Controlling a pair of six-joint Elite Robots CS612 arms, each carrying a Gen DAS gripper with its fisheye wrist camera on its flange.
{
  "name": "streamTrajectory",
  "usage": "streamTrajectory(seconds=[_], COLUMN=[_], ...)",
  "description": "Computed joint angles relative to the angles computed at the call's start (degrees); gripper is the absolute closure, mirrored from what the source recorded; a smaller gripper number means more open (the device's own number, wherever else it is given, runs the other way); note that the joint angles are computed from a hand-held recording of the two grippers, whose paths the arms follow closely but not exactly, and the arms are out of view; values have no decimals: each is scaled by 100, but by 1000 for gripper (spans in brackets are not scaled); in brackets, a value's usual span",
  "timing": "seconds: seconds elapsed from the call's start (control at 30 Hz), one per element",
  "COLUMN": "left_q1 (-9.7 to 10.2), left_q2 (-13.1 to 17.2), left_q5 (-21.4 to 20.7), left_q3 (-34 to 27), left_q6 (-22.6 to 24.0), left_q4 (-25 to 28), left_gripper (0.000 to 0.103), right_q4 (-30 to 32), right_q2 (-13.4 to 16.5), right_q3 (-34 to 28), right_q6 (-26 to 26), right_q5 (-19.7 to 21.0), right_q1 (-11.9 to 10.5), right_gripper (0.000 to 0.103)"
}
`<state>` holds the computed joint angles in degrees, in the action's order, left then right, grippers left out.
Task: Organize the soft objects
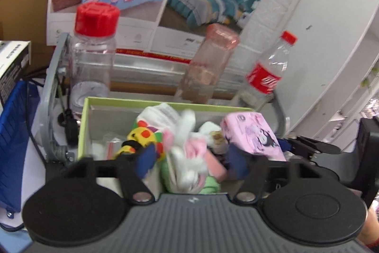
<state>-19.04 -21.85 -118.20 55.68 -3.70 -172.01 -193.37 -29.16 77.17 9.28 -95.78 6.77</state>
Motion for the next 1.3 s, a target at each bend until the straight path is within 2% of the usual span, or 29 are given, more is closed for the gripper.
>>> streamTrajectory(seconds=[0.07,0.1,0.23,0.33,0.47,0.57,0.67,0.8,0.9,1.03,1.1,1.3], left_q1=[-2,14,78,125,251,342,410,489,496,476,480,501], left_q2=[13,16,-63,-245,-494,-662,-796,-871,-901,-925,-927,-852], left_q5=[146,130,130,251,295,485,811,993,1284,1750,1923,2039], left_q3=[12,16,169,551,1197,1718,2198,2643,2949,3186,3224,3142], left_q6=[15,-20,-219,-168,-287,-409,-524,-874,-1104,-1154,-1194,-1323], left_q4=[-71,-82,-177,-450,-947,-1339,-1638,-1851,-2037,-2089,-2049,-2056], left_gripper=[33,33,33,33,33,31,31,31,31,31,31,31], right_q4=[505,525,-362,-828,-1145,-1140,-1216,-1464,-1575,-1486,-1323,-1134], right_q2=[14,33,87,6,-270,-571,-793,-960,-887,-644,-511,-259], right_q3=[-111,-145,-90,79,643,1290,1900,2579,2791,2688,2499,2048], right_q6=[-67,-140,-32,41,267,435,589,1052,1467,2035,2086,1859], right_q5=[-100,-133,-629,-744,-720,-833,-1153,-1654,-1966,-2075,-2246,-2609], right_q1=[28,38,103,128,136,165,244,385,477,495,518,540], right_gripper=[48,48,46,45,44,43,42,42,42,41,41,41])
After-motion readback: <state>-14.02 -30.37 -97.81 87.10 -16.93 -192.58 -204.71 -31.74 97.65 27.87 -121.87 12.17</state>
